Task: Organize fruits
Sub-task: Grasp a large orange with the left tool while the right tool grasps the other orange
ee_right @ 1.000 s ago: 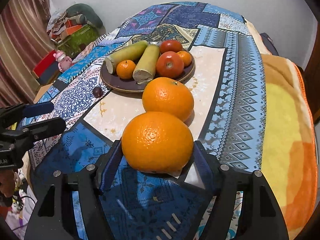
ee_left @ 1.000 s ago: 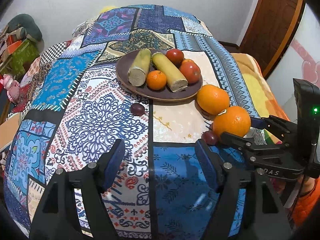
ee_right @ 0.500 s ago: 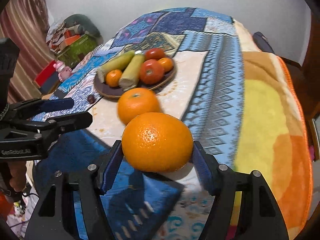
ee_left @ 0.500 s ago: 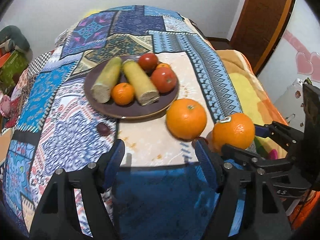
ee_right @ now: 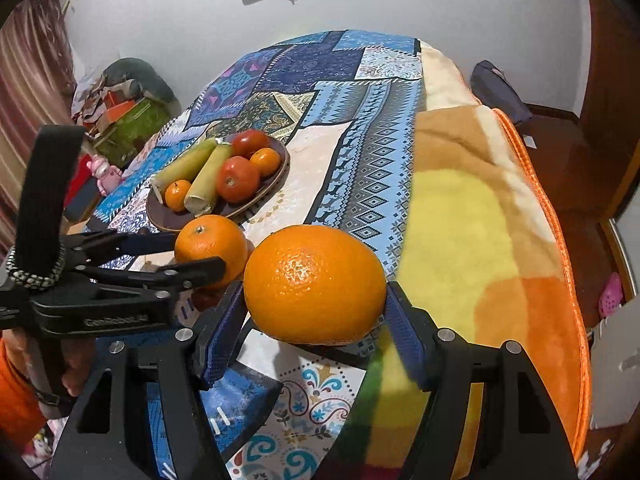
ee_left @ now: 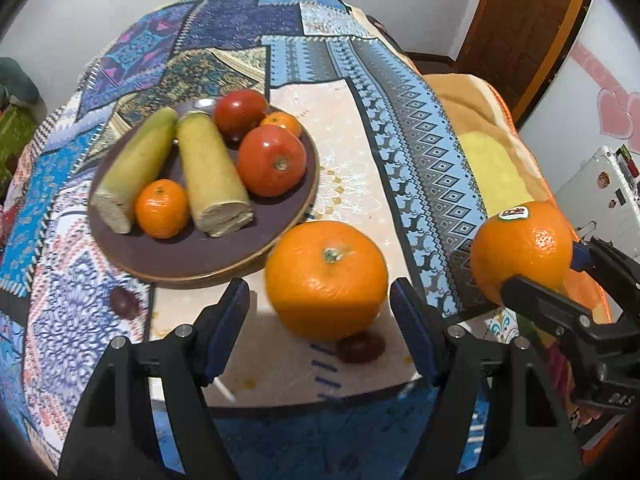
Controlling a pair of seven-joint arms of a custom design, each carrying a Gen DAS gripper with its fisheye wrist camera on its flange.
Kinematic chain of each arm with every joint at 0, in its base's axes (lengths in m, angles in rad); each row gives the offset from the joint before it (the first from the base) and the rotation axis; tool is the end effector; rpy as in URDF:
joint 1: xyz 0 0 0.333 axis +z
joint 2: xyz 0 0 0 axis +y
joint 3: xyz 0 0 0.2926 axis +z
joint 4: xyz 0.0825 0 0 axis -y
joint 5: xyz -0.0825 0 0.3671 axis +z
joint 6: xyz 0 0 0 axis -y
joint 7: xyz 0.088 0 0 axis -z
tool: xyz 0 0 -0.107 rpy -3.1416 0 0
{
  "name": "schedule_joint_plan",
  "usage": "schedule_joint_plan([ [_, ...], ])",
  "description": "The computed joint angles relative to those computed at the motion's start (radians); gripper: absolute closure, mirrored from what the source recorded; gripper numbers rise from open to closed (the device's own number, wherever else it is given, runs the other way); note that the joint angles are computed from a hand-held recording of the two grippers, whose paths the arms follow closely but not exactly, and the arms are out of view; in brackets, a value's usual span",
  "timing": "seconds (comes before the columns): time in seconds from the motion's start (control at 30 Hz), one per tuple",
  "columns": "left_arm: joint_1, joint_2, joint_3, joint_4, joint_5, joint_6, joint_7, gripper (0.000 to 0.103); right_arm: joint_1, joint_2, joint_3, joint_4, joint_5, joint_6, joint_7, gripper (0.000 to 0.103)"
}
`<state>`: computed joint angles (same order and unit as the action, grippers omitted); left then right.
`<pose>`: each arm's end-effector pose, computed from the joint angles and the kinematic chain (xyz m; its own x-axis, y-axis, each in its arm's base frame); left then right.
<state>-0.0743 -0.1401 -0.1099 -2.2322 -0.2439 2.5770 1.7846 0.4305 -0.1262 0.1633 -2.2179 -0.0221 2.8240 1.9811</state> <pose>0.5194 -0.0941 0.4685 -0.2472 -0.9643 0.0952 -0.8611 0.1736 -0.4779 0.4469 0.3063 0.5008 0.2814 -0.9317 -0.2296 -0.7749 -0.0795 -0.6270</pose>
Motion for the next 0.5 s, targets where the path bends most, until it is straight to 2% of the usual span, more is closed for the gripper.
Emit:
schedule_joint_plan([
  [0.17,0.001,0.046,-0.003,0.038,-0.009,-0.023,-0.010,0.030,0.006,0.004,-0.006,0.001,0.026,0.000,-0.024,0.037],
  [0.27,0.005,0.069,-0.001,0.058,-0.049,-0.033,0.003,0.036,0.007,0.010,-0.007,0.007,0.035,-0.003,-0.033,0.037],
  [0.5,0.015,0.046,0.007,0.042,-0.131,-0.027,0.043,0.038,0.005,0.011,-0.003,0.019,0.029,-0.003,-0.029,0.037],
])
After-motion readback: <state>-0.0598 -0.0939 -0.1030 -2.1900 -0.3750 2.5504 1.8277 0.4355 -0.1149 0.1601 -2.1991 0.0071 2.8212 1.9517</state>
